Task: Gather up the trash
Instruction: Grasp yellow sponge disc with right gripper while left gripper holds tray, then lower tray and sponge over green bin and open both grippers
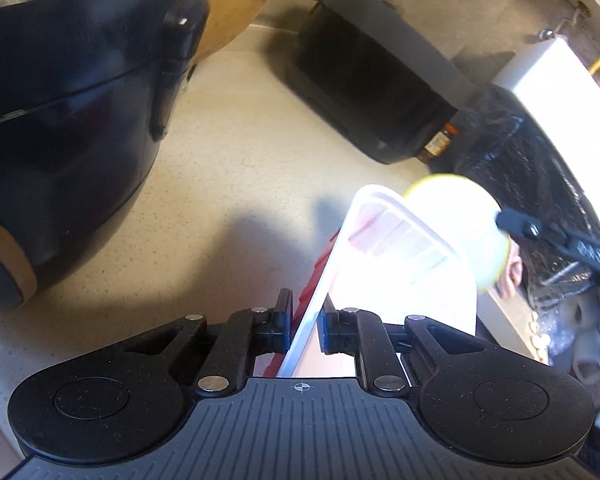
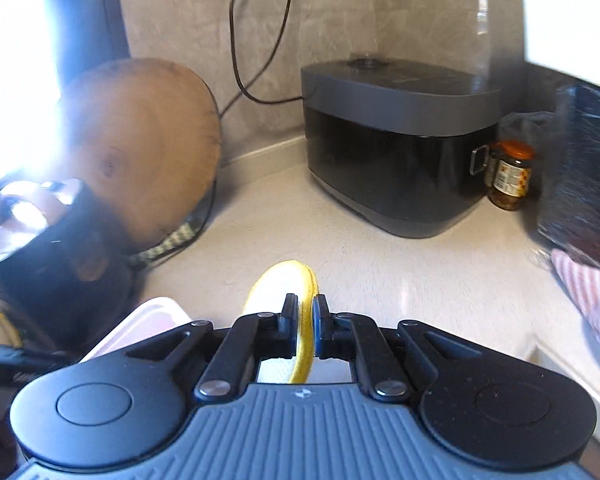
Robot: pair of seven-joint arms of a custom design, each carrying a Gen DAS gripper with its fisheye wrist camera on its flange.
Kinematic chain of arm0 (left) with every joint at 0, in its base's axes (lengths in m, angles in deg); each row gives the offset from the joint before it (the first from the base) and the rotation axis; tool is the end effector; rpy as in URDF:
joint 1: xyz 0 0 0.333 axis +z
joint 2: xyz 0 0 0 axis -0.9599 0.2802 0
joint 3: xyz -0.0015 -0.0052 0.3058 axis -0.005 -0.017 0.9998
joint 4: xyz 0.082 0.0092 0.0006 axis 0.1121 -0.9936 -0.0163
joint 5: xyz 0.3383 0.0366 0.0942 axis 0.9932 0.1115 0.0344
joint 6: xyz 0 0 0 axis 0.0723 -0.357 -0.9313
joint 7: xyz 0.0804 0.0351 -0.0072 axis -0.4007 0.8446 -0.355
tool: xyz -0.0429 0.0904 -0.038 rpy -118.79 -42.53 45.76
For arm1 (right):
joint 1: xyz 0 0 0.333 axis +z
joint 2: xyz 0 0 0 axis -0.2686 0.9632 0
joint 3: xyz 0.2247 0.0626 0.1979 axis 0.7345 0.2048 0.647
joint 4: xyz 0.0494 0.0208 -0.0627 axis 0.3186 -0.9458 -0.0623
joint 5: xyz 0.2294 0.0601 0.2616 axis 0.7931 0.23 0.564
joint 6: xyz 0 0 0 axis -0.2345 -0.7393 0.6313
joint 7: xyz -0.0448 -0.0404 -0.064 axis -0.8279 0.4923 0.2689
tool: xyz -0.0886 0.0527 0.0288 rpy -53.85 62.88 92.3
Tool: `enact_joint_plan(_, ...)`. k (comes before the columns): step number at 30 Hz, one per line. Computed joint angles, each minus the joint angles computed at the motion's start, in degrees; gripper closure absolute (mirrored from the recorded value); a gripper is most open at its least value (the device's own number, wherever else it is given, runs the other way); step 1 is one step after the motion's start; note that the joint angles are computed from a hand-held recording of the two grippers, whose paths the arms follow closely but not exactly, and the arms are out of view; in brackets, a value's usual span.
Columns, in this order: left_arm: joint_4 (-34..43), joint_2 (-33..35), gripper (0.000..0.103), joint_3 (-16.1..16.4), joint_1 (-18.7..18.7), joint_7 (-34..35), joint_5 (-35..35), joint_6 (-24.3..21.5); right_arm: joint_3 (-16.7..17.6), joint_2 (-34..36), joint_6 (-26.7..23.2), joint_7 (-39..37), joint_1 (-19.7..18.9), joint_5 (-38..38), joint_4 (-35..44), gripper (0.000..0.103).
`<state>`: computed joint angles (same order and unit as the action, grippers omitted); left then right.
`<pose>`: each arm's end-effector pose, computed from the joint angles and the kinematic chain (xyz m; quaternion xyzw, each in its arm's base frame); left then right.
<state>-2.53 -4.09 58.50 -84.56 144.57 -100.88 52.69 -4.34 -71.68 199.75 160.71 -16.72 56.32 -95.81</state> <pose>0.4874 -0.2018 0.7284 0.5618 -0.7159 0.4137 0.0262 0.4236 -0.0042 0.7953 -0.5829 0.6790 -0.2845 0.3440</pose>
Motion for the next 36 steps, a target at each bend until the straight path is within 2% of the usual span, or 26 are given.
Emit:
enact_joint_plan(3, -1.2, -2.1, 0.087, -0.5, -0.8, 0.9, 0.0, -0.2, -0.1, -6.0, -1.2, 1.2, -0.4, 0.6, -3.8, 0.096)
enact_joint_plan(7, -3.2, -4.7, 0.087, -2.3, -3.9, 0.6, 2.0, -0.7, -0.2, -16.6, -3.1, 2.1, -2.3, 0.3, -12.9, 0.096)
enact_joint_plan(13, -2.4, -3.1, 0.087, -6.9, -9.9, -4.7, 8.1, -2.3, -3.6, -30.4, -13.8, 1.2, -8.7, -0.7, -24.7, 0.096)
enact_joint_plan(15, -1.9, -1.6, 0.087, -8.2, -11.7, -6.8, 10.0, -1.7, -5.3, -33.4, -15.5, 0.3, -10.7, -0.8, -28.8, 0.096)
enact_joint_plan(21, 0.3, 4.3, 0.085, -12.0, -16.5, -12.3, 19.9, 0.4, -11.0, -35.8, -15.5, -1.7, -15.9, 3.2, -39.2, 0.093)
enact_joint_plan(24, 1.3, 6.1, 0.074, -12.8, -18.2, -15.3, 23.1, -0.4, -11.0, -35.0, -15.0, -2.3, -18.9, 3.3, -41.6, 0.089)
enact_joint_plan(29, -3.1, 4.5, 0.074, -12.2, -18.4, -19.5, 19.6, 4.8, -11.0, -36.6, -13.7, -5.7, -20.5, 3.8, -43.6, 0.072)
enact_joint_plan(36, -10.3, -1.7, 0.074, -11.2, -18.5, -26.2, 18.3, 11.4, -10.3, -37.9, -14.0, -9.3, -21.2, 3.5, -43.3, 0.068)
